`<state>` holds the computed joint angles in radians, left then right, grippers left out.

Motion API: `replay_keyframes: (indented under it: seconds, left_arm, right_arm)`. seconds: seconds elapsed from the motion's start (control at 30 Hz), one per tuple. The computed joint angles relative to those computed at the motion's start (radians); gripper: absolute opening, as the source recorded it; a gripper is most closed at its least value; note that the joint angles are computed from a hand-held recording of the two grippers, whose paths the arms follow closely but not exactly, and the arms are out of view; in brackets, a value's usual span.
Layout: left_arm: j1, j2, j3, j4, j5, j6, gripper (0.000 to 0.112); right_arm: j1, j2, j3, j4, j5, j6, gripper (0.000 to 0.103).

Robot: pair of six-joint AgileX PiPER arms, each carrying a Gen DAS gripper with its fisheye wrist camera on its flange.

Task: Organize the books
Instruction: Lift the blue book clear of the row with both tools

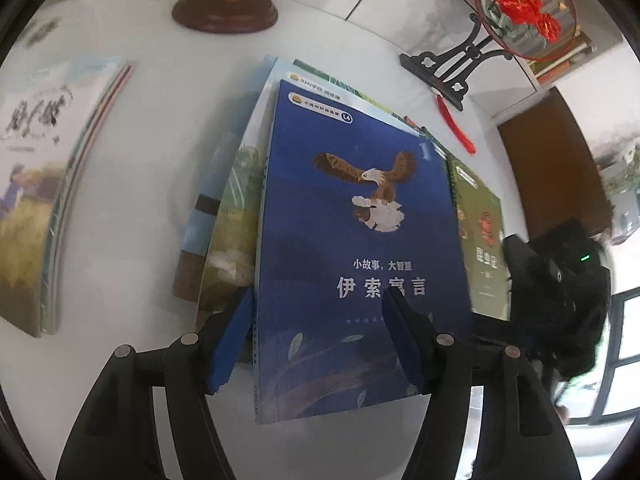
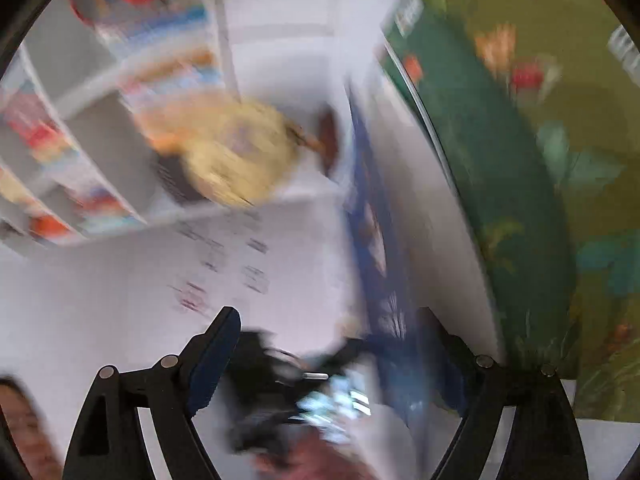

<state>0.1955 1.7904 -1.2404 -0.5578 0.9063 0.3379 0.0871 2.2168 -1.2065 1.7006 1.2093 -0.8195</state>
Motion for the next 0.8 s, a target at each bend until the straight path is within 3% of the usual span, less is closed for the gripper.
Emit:
replay_keyframes:
  seconds: [0.13,0.27,0.37,0.47,0.57,0.73,0.8]
  left_arm:
    - [0.018,0.006,-0.005,-0.042,0.02,0.035,0.063]
    - [0.025,-0.012,0.008,-0.071,0.015,0.062,0.063]
    - [0.048,-0.034,0.015,-0.157,0.046,0.126,0.063]
    - [0.056,-0.062,0.014,-0.202,0.061,0.164,0.061]
    - [0.068,-0.046,0.009,-0.252,0.073,0.199,0.061]
    - [0.072,0.04,-0.019,-0.302,0.052,0.22,0.064]
    - [0.108,0.093,-0.042,-0.364,0.099,0.232,0.064]
  right_arm:
    - [0.08,-0.072,-0.07,-0.149,-0.19,0.058,0.082]
    - [0.118,-0.114,-0.114,-0.287,-0.346,0.15,0.058]
    - [0.169,-0.13,-0.184,-0.47,-0.416,0.254,0.057]
    - [0.204,-0.132,-0.233,-0.623,-0.449,0.301,0.056]
    - [0.174,-0.136,-0.197,-0.525,-0.427,0.217,0.055]
    - [0.156,-0.118,-0.194,-0.532,-0.415,0.196,0.056]
    - [0.159,-0.125,-0.192,-0.539,-0.427,0.201,0.056]
